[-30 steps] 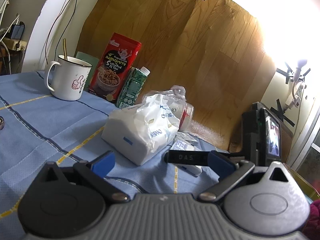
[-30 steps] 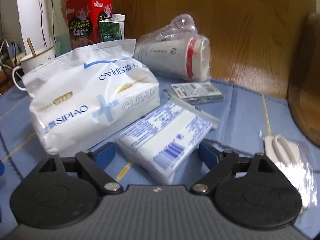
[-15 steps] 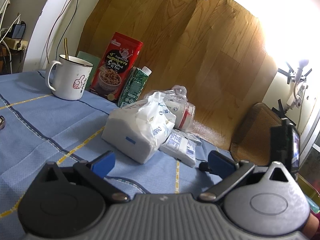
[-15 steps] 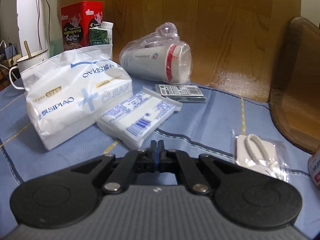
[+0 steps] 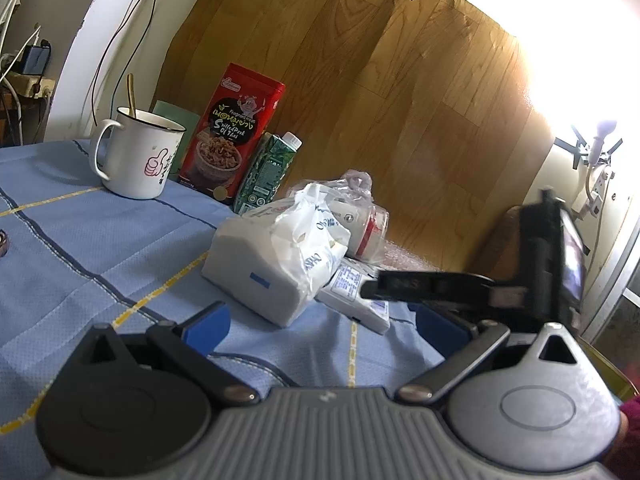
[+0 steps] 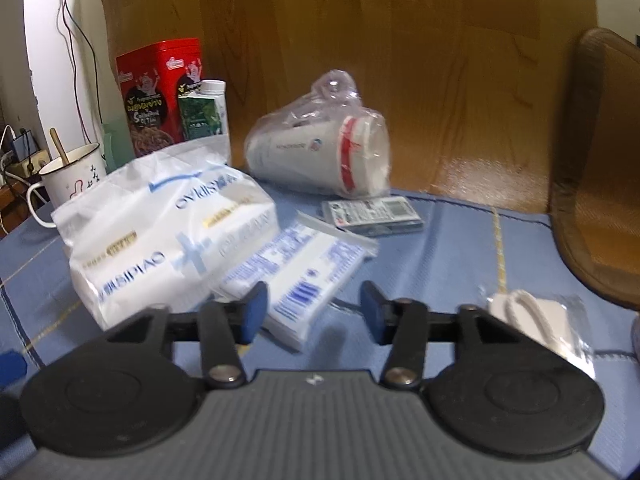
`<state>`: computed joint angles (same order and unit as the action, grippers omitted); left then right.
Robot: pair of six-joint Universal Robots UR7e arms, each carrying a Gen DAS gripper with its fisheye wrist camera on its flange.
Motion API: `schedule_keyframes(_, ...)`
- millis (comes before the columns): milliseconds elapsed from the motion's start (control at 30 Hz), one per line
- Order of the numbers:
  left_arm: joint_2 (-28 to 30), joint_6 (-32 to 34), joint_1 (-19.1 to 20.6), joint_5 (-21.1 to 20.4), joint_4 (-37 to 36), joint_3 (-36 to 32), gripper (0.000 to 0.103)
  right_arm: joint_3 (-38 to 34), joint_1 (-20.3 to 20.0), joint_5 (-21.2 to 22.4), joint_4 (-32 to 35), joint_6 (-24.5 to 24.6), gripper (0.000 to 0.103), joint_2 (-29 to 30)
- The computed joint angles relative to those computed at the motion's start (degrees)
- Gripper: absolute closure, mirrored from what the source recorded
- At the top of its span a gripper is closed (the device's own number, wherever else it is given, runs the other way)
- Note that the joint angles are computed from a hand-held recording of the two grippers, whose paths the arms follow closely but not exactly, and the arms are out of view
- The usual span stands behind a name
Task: Organize soft objects
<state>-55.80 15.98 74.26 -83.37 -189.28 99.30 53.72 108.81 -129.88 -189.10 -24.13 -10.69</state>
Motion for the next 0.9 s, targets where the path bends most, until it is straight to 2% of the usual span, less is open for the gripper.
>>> schedule_keyframes(67,0.00,0.06,0.01,-0.09,0.05,-0.01,0.001,-4.25,0.02,-1.22,1.46,-1.11,0.034,2.28)
schedule_keyframes(200,-0.06,0.09,0.05,-0.27,0.01,0.05,0.001,-12.86,-0.48,-2.89,8.51,0.72,0.013,6.04)
schedule_keyframes(233,-0.07,0.08,0.07,-0.34,0.05,0.03,0.001,-15.42,-0.63,-3.56,9.60,1.46,0.012,7.22)
schedule_keyframes(300,-0.09,0.07,0.12,-0.54,0.20,0.00,0.001,-17.70,-1.03,-3.89,13.17,5.87,0.010,7.66)
schedule_keyframes(400,-0.07,-0.03,0.22,-0.87,0.48,-0.13,0.001,-17.07,-1.86,-2.20,18.93,15.95,0.007,5.91)
schedule_keyframes(467,-0.09,-0.05,0.25,-0.94,0.54,-0.14,0.001,-17.29,-1.81,-2.35,19.75,17.25,0.007,5.81)
schedule_keyframes(533,-0.11,-0.07,0.23,-0.90,0.52,-0.10,0.001,-18.69,-1.57,-3.37,19.53,15.23,0.007,6.95)
schedule_keyframes(600,-0.07,-0.15,0.23,-0.85,0.49,-0.11,0.001,-20.95,-1.28,-4.65,18.35,8.37,0.008,8.89)
schedule_keyframes(667,-0.01,-0.29,0.29,-0.82,0.63,-0.25,0.001,-20.71,-1.42,-4.42,16.01,4.03,0.012,9.25)
schedule_keyframes(700,0.02,-0.36,0.30,-0.80,0.72,-0.32,0.001,-19.86,-1.51,-4.28,15.83,3.73,0.016,8.74)
schedule_keyframes(900,0.08,-0.45,0.32,-0.75,0.87,-0.49,0.001,-11.05,-2.28,-3.66,12.26,2.65,0.020,3.44)
